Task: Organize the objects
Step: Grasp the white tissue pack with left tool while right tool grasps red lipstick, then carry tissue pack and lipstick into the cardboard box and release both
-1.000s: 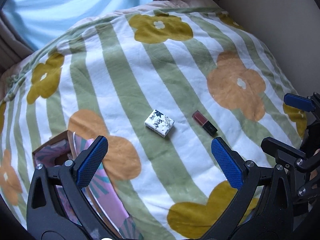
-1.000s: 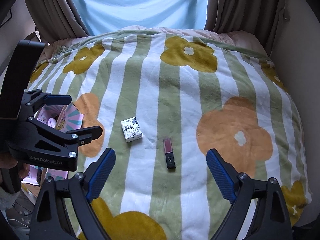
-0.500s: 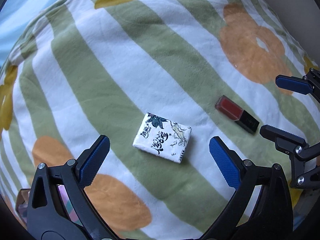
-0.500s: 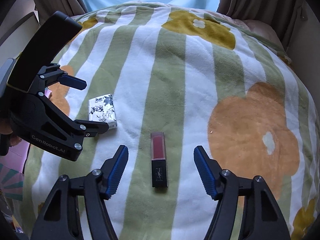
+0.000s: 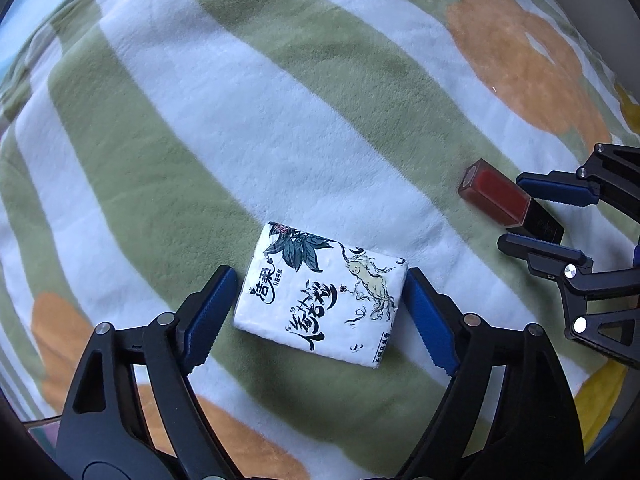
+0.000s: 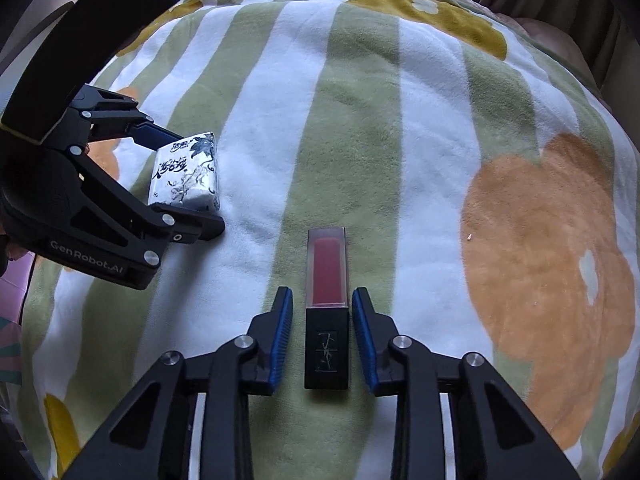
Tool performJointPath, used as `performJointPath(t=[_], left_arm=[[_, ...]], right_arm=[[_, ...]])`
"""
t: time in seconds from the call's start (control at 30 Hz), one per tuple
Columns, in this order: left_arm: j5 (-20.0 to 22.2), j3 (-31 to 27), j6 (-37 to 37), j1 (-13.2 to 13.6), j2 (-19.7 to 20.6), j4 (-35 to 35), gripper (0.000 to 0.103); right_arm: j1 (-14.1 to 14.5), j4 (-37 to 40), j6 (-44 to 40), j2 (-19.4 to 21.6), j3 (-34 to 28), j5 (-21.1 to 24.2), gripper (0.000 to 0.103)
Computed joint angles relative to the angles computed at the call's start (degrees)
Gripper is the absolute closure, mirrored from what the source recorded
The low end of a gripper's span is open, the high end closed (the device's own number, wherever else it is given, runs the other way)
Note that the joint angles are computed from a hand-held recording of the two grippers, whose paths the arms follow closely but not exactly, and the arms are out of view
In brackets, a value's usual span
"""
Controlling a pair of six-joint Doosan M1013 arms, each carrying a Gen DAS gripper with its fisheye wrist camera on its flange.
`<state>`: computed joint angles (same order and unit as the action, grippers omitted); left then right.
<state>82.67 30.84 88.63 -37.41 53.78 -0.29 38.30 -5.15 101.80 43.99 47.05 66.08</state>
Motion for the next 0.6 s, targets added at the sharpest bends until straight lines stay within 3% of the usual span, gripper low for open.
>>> performJointPath(t=[0.07, 0.1, 0.6], left_arm=[[-0.3, 0.2, 0.3, 0.1, -0.1, -0.5, 0.034], [-0.4, 0.4, 0.4, 0.1, -0.2, -0.6, 0.035], [-2.9, 4.1, 0.5, 0.1, -2.8, 0.3, 0.038]], right_arm=[[0.1, -0.8, 0.4, 0.2, -0.3, 0.4, 0.082], [0.1, -1.0, 0.6, 0.2, -0.3, 0.4, 0.084], [0.0, -0.6, 3.0, 0.2, -2.6, 2.1, 0.085]])
